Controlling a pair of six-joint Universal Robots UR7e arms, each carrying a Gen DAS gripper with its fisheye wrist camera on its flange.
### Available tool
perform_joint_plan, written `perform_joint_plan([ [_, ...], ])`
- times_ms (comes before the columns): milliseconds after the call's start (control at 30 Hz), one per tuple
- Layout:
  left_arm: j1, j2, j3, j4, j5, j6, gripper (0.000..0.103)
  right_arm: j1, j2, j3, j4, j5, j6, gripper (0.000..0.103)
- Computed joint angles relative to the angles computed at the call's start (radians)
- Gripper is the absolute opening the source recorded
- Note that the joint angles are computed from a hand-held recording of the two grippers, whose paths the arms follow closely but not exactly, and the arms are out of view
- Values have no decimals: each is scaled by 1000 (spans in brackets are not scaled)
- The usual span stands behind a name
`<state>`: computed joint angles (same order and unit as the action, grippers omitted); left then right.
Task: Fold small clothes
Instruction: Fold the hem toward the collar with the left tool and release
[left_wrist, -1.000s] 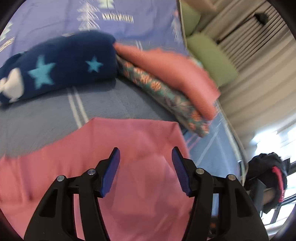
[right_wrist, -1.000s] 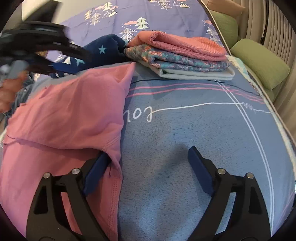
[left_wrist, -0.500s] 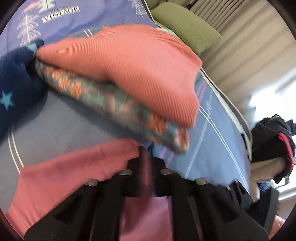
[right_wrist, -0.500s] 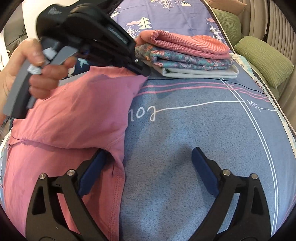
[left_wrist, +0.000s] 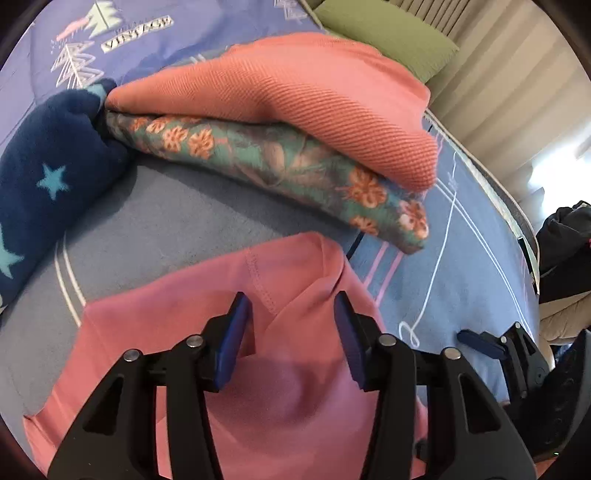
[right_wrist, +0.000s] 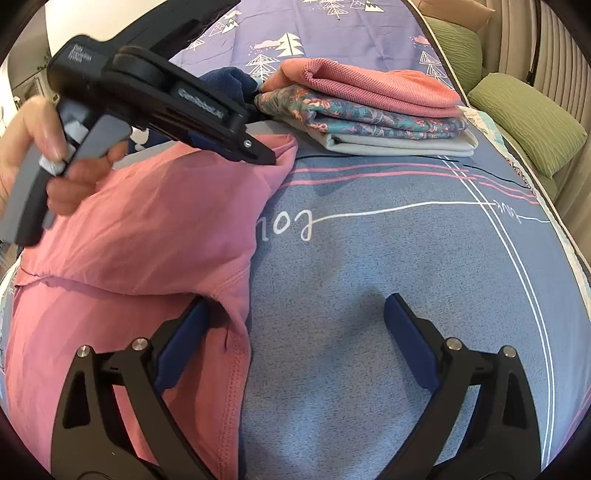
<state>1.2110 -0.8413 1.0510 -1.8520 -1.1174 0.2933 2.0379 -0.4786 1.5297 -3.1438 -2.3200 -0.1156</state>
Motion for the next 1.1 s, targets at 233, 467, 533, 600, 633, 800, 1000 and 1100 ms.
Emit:
perform_joint_plan([
  [233,-5,-27,35,-217,-92,-9,1,-3,0,0,-3,6,-1,97],
  [467,4,-30,48,-188,-100,-31,42,-2,0,-1,-4,6,-1,97],
  [533,3,-55,96,-226,-72,-23,47,-3,-2,1,-8,10,-2,97],
  [600,6,-69,118,-237,-64,-25,50,-5,-5,6,-17,19,-2,97],
  [633,8,-82,134,-251,-56,-43,51,-6,-7,9,-20,22,-1,96],
  [800,24,-257,349,-532,-12,-101,52,-11,-19,26,-42,43,6,92],
  [1000,92,-560,624,-803,80,-159,52,-18,-87,75,1,135,70,17],
  [1100,110,-648,708,-885,218,-145,52,20,-60,26,7,137,-18,11],
])
